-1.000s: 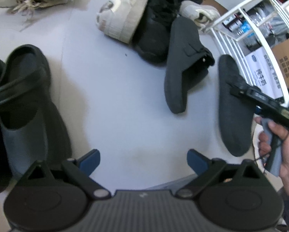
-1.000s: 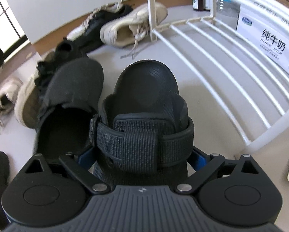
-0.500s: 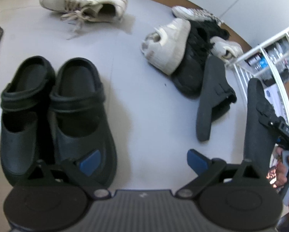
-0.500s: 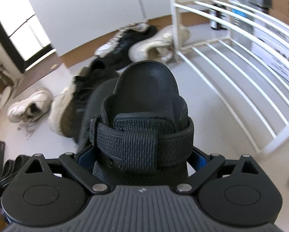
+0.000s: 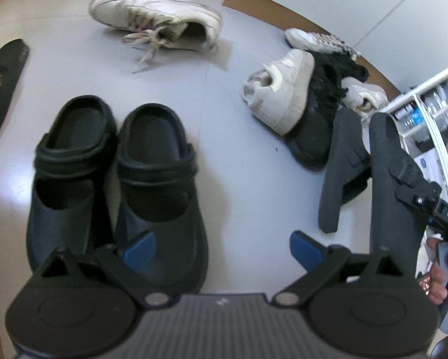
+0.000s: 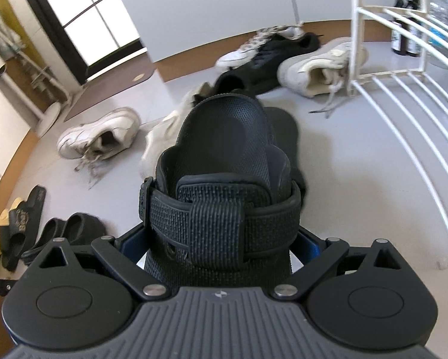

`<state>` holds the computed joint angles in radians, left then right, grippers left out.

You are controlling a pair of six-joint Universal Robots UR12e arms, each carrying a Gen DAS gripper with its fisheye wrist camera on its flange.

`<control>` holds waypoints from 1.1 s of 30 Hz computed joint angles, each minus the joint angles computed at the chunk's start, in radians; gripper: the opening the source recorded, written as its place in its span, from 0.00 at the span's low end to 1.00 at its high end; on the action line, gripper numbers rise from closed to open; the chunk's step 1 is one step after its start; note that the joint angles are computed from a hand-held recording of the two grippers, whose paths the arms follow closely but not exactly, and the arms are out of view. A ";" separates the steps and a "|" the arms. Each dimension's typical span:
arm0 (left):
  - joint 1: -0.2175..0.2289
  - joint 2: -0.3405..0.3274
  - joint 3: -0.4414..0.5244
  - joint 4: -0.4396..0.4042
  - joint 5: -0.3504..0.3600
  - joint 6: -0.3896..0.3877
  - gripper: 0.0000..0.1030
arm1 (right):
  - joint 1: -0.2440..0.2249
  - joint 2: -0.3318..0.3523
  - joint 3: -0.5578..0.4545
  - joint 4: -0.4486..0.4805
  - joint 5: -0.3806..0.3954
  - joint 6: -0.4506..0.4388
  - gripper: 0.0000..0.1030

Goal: Organize scattered shoes
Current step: 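Lower the buckled slipper beside the black clog pair with the right gripper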

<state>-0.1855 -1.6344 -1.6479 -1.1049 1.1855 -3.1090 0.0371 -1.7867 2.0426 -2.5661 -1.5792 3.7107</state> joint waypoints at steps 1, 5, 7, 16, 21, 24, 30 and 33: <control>0.006 0.001 -0.003 0.006 0.004 -0.013 0.95 | 0.006 0.008 -0.007 0.000 0.010 -0.005 0.96; 0.021 0.004 -0.012 0.034 0.022 -0.044 0.95 | 0.028 0.037 -0.034 0.002 0.050 -0.025 0.96; 0.027 0.005 -0.016 0.042 0.023 -0.056 0.95 | 0.043 0.059 -0.051 0.007 0.074 -0.034 0.96; 0.033 -0.005 -0.014 0.049 0.020 -0.051 0.95 | 0.099 0.138 -0.102 0.037 0.114 -0.073 0.96; 0.042 -0.006 -0.016 0.045 0.018 -0.050 0.95 | 0.122 0.180 -0.132 0.090 0.115 -0.083 0.96; 0.047 -0.008 -0.017 0.038 0.014 -0.051 0.95 | 0.131 0.202 -0.141 0.103 0.115 -0.051 0.96; 0.054 -0.009 -0.018 0.024 0.013 -0.030 0.95 | 0.156 0.237 -0.161 0.100 0.078 -0.040 0.96; 0.057 -0.010 -0.018 0.021 0.012 -0.027 0.95 | 0.162 0.253 -0.173 0.100 0.060 -0.032 0.96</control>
<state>-0.1285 -1.6447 -1.6661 -1.0843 1.1978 -3.1364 0.1988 -1.5335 1.8700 -2.4663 -1.5196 3.6785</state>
